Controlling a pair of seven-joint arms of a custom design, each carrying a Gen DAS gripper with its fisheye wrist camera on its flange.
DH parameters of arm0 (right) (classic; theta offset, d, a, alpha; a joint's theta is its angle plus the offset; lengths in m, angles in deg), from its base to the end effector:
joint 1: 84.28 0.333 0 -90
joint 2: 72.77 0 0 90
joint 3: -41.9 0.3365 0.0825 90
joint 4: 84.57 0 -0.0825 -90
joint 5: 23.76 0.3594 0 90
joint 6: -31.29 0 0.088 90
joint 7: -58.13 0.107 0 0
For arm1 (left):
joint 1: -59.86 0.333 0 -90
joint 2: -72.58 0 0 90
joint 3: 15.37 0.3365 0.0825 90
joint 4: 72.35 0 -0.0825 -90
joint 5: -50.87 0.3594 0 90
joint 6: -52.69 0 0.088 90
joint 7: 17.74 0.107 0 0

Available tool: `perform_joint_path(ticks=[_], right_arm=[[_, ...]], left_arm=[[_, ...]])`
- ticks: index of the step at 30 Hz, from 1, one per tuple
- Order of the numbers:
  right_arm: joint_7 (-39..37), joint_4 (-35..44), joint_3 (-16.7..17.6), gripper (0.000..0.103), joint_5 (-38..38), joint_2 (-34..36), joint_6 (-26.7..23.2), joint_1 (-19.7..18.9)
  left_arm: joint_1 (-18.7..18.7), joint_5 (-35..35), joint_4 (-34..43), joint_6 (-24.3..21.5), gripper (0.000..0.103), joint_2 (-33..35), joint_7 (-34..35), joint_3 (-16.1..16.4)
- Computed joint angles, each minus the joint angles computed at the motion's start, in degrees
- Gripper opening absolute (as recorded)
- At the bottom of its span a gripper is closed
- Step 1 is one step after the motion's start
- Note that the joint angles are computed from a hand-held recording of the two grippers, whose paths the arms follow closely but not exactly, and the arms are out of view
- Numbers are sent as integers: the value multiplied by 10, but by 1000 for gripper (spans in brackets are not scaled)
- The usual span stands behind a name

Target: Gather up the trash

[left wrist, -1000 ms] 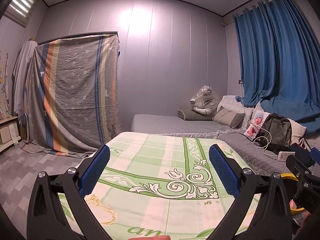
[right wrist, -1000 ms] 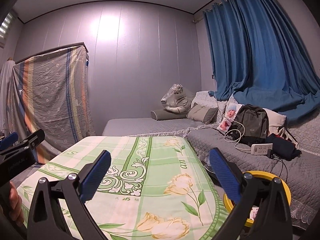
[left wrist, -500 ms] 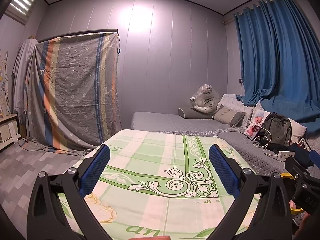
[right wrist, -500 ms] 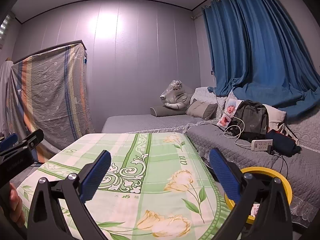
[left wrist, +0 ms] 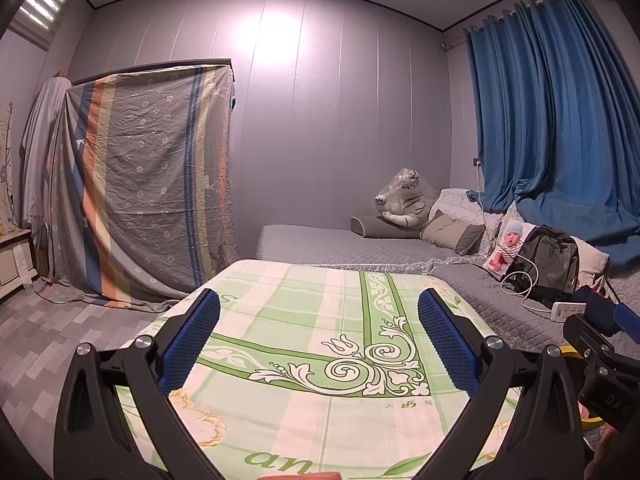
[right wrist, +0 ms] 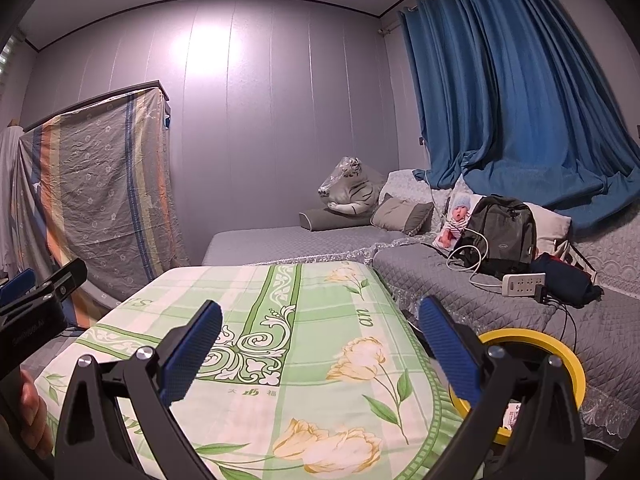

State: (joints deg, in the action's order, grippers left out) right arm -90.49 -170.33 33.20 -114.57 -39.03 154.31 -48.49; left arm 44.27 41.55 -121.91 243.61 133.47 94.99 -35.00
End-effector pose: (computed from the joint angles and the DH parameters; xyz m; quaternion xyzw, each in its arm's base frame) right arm 0.6530 0.3143 0.4044 -0.3517 0.6844 -0.5494 0.3258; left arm 0.7608 -0.3005 0.4543 -0.4191 0.6300 -0.5650 0.3290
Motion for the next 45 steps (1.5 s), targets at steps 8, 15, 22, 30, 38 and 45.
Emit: perform_joint_path(ticks=[8, 15, 22, 30, 38, 45], right_arm=[[5, -5, 1, 95, 3, -2, -2, 0], [0, 1, 2, 95, 9, 0, -2, -2], [1, 1, 0, 95, 11, 1, 2, -2], [3, 0, 0, 95, 16, 3, 4, -2], [2, 1, 0, 95, 21, 3, 8, -4], [3, 0, -1, 95, 29, 4, 16, -7]], left_arm=[[3, 4, 6, -9, 95, 3, 4, -9], [0, 4, 17, -14, 95, 9, 9, -10], [-2, 1, 31, -29, 95, 15, 13, -11], [1, -2, 27, -33, 95, 14, 25, -19], [1, -6, 31, -40, 95, 16, 33, -20], [-4, -13, 51, -61, 95, 24, 37, -13]])
